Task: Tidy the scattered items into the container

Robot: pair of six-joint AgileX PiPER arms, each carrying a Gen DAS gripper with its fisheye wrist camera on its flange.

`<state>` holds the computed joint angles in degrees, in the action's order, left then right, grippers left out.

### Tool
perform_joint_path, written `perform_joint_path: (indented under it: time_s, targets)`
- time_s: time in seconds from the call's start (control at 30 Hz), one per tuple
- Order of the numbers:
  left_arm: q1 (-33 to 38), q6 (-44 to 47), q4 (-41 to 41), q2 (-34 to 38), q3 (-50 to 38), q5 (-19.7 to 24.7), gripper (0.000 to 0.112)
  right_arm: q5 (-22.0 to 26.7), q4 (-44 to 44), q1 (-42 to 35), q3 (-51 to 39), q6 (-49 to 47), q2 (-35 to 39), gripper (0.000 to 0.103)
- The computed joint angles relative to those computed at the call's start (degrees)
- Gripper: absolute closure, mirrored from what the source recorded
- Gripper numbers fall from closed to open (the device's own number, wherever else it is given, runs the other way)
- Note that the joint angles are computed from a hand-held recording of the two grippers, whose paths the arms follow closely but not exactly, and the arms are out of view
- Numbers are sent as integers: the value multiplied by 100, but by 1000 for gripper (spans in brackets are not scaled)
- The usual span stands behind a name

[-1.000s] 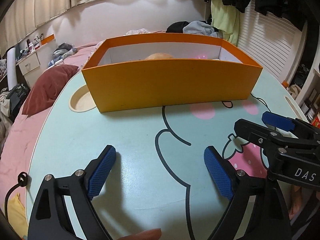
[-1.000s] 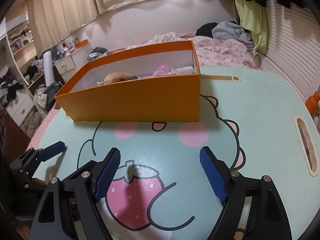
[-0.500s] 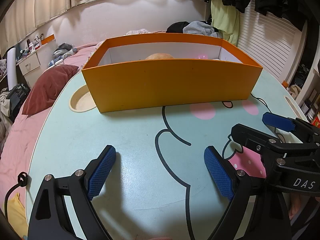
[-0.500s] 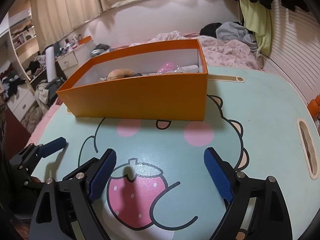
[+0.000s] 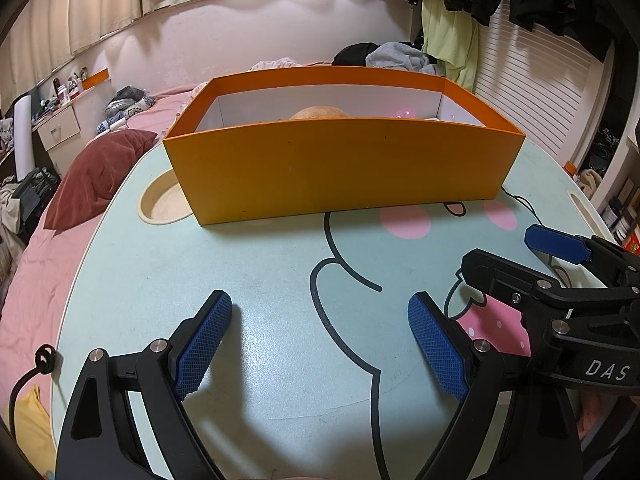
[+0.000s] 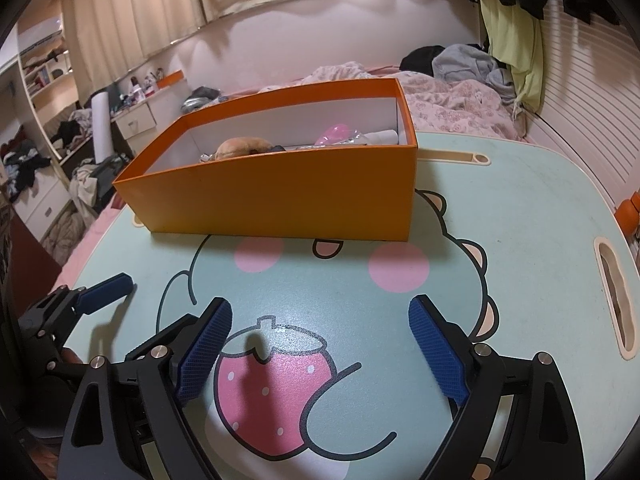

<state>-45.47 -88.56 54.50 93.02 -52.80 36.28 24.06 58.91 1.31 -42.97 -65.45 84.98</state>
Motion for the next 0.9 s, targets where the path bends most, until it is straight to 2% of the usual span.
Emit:
perform_joint_path:
  time_s: [0.9]
  targets:
    - [-15, -50, 22, 44, -27, 14, 22, 5, 101, -28, 5, -141, 31, 12]
